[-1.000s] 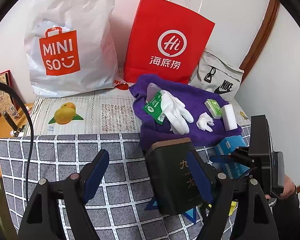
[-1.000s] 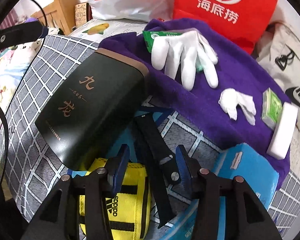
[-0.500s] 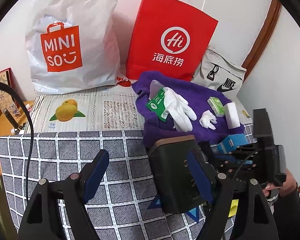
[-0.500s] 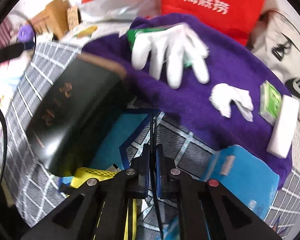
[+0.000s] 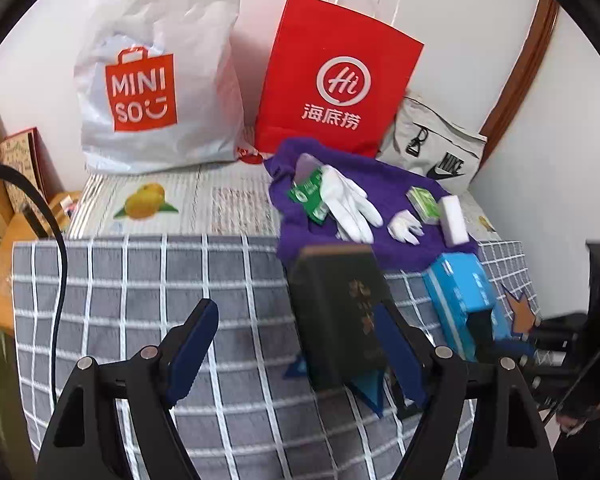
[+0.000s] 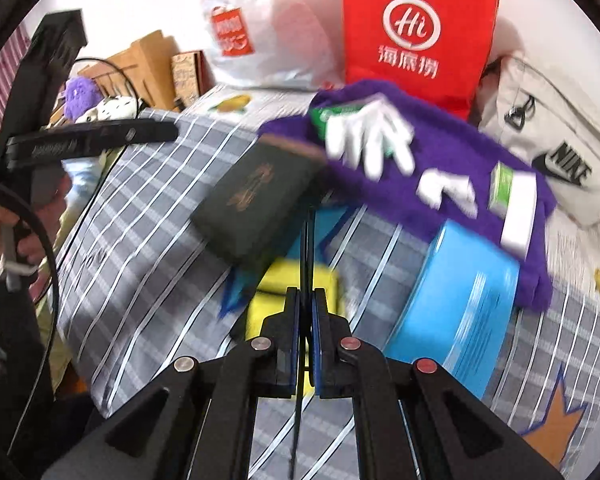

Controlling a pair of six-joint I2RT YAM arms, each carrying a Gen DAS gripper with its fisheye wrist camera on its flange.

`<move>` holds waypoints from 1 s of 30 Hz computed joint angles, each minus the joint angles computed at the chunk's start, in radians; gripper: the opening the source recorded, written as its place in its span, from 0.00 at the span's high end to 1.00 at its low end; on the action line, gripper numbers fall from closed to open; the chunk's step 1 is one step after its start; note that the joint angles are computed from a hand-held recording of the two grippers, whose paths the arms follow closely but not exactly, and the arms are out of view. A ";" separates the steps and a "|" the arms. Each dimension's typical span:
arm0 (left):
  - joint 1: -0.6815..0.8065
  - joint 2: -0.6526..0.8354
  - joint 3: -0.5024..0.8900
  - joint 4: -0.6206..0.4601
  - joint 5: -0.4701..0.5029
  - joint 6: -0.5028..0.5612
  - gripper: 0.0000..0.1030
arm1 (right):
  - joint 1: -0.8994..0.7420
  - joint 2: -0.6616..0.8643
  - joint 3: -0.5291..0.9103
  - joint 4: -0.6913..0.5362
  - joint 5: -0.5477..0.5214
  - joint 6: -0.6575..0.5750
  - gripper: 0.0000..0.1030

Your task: Organize soft objects

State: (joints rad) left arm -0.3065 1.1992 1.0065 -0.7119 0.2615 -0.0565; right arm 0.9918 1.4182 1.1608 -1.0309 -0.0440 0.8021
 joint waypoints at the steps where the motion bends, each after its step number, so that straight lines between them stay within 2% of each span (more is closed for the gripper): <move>1: -0.002 -0.025 -0.020 -0.006 0.001 -0.007 0.23 | 0.042 -0.012 -0.011 -0.006 -0.001 0.046 0.95; 8: -0.040 -0.172 -0.125 -0.064 -0.017 -0.043 0.23 | 0.299 -0.059 -0.114 -0.017 0.011 0.350 0.95; 10: -0.051 -0.207 -0.148 -0.075 -0.026 -0.058 0.23 | 0.329 -0.079 -0.147 -0.025 0.022 0.422 0.95; 12: -0.056 -0.220 -0.159 -0.079 -0.022 -0.078 0.23 | 0.354 -0.083 -0.182 -0.003 0.034 0.472 0.90; 15: -0.070 -0.238 -0.173 -0.083 -0.023 -0.099 0.23 | 0.370 -0.098 -0.231 0.077 0.029 0.488 0.87; 16: -0.076 -0.244 -0.175 -0.085 -0.028 -0.102 0.23 | 0.378 -0.109 -0.245 0.100 0.027 0.495 0.83; 18: -0.087 -0.256 -0.180 -0.091 -0.036 -0.107 0.23 | 0.393 -0.141 -0.259 0.104 0.040 0.511 0.66; 19: -0.089 -0.261 -0.182 -0.093 -0.038 -0.108 0.23 | 0.410 -0.167 -0.264 0.095 0.060 0.531 0.64; 24: -0.109 -0.267 -0.193 -0.091 -0.044 -0.128 0.23 | 0.434 -0.242 -0.287 0.077 0.104 0.605 0.63; 30: -0.145 -0.253 -0.201 -0.084 -0.058 -0.147 0.23 | 0.412 -0.220 -0.329 0.156 0.079 0.566 0.63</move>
